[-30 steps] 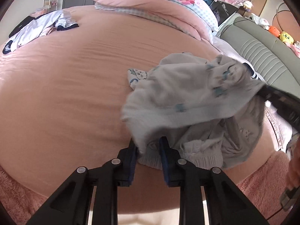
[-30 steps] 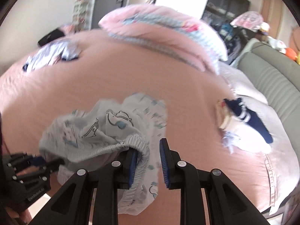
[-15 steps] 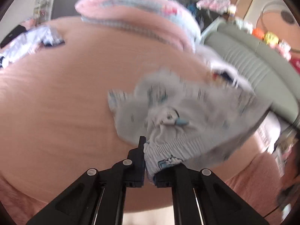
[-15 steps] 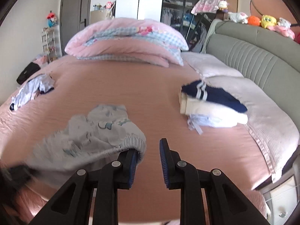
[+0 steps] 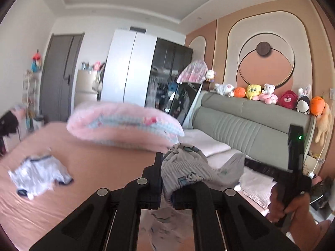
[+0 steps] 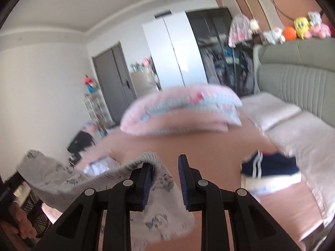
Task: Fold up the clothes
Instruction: 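Lift the pants by the waistband with both tools and shake them out, then lay the pants flat on the bed with both tools, legs away from the tools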
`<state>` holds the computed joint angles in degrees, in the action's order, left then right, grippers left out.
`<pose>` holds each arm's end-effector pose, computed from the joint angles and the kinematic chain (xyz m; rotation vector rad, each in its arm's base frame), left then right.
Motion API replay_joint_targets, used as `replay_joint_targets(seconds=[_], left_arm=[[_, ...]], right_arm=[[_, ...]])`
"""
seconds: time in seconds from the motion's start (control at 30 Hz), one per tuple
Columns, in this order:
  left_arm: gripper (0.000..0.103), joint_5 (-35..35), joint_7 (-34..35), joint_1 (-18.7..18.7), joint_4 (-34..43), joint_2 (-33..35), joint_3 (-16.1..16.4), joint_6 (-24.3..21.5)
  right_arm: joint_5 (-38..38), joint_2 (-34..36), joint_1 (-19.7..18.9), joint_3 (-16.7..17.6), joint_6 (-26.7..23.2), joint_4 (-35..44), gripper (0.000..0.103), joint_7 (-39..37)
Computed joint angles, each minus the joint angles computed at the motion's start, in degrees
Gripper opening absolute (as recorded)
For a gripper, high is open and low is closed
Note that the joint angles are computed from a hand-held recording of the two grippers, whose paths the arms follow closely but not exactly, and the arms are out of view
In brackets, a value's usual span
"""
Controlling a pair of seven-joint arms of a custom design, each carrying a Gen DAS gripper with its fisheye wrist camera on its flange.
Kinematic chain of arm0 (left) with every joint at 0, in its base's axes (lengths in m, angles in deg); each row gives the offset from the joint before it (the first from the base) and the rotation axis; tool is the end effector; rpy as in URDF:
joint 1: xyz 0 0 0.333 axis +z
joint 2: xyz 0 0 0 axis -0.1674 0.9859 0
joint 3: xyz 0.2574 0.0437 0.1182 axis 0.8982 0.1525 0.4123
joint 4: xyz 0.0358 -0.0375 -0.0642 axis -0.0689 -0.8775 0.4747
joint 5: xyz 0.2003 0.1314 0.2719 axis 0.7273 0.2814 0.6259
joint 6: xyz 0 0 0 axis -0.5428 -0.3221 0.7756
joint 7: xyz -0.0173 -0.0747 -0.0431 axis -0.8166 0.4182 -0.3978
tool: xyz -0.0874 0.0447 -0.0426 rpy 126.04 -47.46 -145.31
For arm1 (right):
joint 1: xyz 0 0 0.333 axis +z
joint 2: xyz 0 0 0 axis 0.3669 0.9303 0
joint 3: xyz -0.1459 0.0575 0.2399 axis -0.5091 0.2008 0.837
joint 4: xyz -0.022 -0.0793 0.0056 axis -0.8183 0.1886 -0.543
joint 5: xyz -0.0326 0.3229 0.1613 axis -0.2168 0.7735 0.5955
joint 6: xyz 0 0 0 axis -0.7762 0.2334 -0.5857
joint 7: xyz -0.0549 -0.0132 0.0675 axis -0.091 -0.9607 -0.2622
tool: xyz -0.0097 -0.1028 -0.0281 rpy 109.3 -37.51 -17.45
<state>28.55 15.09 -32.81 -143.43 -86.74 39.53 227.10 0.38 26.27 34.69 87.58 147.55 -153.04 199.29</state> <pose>0.4540 -0.0781 0.6761 -1.3624 1.4916 -1.3851 0.5114 0.1741 0.6554 -1.4088 1.3857 -0.6513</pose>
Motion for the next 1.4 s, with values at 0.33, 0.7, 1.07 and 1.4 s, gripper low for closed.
replay_joint_targets(seconds=[0.33, 0.7, 1.07, 1.4], left_arm=[[0.006, -18.44, 6.55, -1.03, 5.73, 14.28, 4.01, -11.95], [0.008, -0.65, -1.24, 10.96, 22.12, 13.77, -5.65, -9.53], [0.008, -13.37, -5.03, 15.84, -4.54, 15.91, -11.01, -22.94], [0.055, 9.4, -19.39, 22.25, -7.62, 14.78, -16.15, -21.58]], right_arm=[[-12.33, 7.24, -1.39, 0.25, -10.73, 2.93, 0.022, 11.41], [-16.86, 11.54, 0.87, -4.52, -3.5, 23.62, 0.022, 12.22], [-29.17, 8.14, 1.25, -1.32, -10.12, -5.96, 0.022, 20.38], [-11.79, 11.07, 2.44, -2.24, -9.69, -10.79, 0.022, 6.18]])
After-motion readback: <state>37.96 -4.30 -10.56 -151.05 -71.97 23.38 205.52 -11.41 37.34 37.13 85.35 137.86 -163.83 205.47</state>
